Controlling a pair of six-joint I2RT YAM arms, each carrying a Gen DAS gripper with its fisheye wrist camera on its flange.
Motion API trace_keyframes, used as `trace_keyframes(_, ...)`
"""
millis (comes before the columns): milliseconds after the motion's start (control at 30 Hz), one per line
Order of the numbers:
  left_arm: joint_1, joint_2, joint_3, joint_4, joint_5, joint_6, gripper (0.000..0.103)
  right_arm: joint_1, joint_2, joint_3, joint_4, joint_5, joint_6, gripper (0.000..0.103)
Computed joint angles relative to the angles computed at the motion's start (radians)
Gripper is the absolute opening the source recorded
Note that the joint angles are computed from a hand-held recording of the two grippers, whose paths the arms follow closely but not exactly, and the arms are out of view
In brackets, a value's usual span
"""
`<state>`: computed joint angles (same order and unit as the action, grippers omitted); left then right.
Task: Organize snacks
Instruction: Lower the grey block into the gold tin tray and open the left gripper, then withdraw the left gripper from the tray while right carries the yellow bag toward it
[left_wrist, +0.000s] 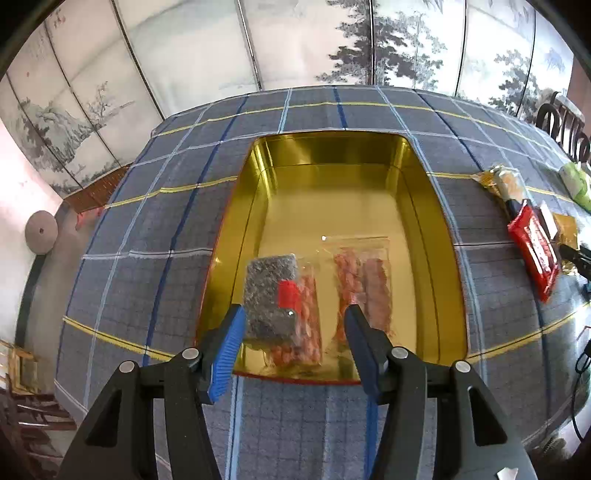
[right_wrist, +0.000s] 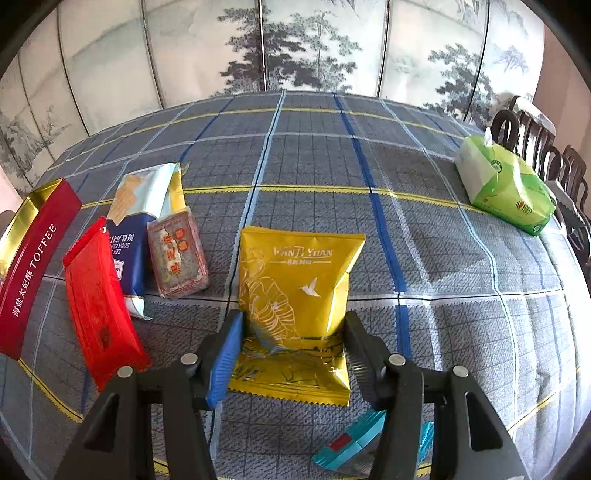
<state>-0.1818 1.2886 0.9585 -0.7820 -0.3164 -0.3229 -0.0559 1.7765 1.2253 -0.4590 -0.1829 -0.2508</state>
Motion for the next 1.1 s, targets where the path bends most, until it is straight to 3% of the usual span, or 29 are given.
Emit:
trace_keyframes(167,-0.014,-0.032,-0.017,-0.007,0.004,-0.033,0.053,-0.018,0.056,0.093,-0.082,-0.017,-0.002,0.057)
trace_keyframes(500,-0.038,-0.042,-0.023,-0.01,-0.001,-0.069,0.053,0.0,0.096,0.136,-0.082,0.011,0.004,0.069)
trace_keyframes(800,-0.047,-0.051,-0.022,-0.018,-0.024,-0.084,0.054,0.051,0.038,0.061,-0.047,0.059,0.016,0.057)
trace_keyframes(1100,-0.04,-0.081,-0.033,-0.024,-0.025,-0.124,0.068,0.076,-0.02,0.01,-0.036,0.091,0.098,0.055)
